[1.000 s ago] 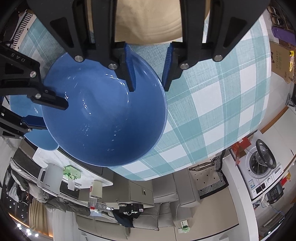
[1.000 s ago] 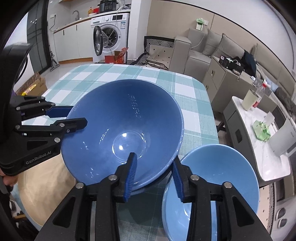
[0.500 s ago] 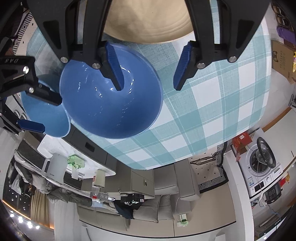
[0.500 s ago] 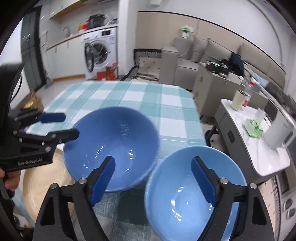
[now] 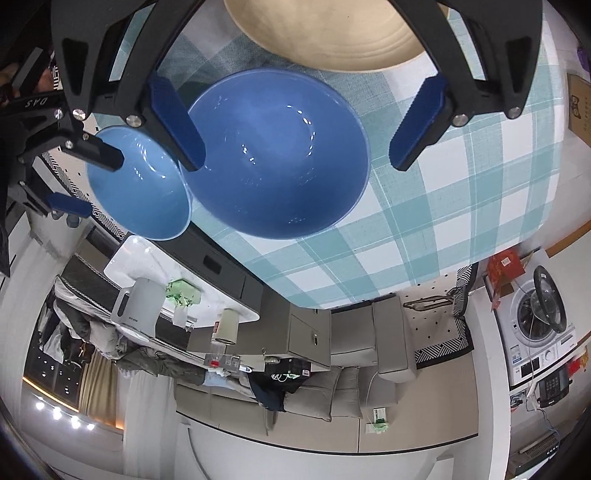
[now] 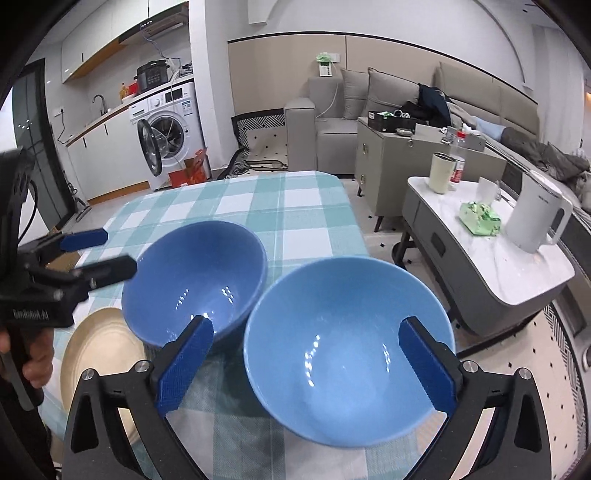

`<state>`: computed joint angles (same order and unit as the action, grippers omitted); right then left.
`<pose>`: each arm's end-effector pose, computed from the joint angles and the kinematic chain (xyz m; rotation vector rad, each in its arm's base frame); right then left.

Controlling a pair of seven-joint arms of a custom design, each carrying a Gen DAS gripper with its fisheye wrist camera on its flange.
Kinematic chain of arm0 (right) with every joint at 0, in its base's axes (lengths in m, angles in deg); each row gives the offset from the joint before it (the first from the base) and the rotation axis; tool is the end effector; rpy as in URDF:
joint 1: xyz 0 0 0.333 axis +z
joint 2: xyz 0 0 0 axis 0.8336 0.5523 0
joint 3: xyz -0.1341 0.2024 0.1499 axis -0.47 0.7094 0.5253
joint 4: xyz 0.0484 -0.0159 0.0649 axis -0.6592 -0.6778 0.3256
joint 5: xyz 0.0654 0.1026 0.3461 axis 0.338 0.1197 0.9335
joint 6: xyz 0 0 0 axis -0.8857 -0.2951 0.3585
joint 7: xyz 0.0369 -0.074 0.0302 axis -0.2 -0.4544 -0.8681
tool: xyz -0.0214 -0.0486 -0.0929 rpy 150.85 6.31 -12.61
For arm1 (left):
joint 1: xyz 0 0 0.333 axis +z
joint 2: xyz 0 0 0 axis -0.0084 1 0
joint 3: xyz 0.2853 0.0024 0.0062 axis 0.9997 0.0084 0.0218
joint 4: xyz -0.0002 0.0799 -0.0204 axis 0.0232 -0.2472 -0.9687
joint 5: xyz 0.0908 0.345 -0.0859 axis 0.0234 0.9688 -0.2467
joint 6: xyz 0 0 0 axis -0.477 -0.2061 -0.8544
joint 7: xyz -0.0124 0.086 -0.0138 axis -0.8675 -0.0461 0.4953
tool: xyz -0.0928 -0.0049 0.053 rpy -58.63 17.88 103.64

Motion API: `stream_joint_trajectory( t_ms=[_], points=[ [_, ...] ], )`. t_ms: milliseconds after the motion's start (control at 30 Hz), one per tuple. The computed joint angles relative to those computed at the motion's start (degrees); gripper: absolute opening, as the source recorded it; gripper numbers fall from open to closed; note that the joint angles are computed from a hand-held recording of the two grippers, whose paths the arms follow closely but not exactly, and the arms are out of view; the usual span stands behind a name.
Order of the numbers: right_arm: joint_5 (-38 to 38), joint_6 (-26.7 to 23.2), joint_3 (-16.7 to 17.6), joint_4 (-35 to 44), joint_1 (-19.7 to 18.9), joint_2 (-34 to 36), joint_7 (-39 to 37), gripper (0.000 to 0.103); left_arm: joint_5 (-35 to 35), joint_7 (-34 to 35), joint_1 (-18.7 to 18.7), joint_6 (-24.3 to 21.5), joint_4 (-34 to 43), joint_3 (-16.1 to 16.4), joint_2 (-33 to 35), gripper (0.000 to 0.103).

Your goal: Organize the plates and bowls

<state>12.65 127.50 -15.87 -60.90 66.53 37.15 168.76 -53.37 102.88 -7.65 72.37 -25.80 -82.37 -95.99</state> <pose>0.4552 0.1486 0.5964 -1.8032 1.6959 -0.6931 0.5349 -0.1244 0.5835 -1.4599 2.1283 -1.0020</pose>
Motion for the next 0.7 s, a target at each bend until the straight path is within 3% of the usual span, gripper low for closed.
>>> stream_joint_trajectory(
  t_ms=[467,700],
  points=[
    [1.06,1.34,-1.02,-7.08,-2.47,-8.18,0.92,0.102,1.06,-0.6,-1.7,-0.69,1.85,-1.41,0.85,0.101],
    [1.85,1.67,-1.79,-7.94,-4.51,-8.73,1.53,0.102,6.29,-3.06,-2.25,-0.6,3.46,-2.78,2.27,0.101]
  ],
)
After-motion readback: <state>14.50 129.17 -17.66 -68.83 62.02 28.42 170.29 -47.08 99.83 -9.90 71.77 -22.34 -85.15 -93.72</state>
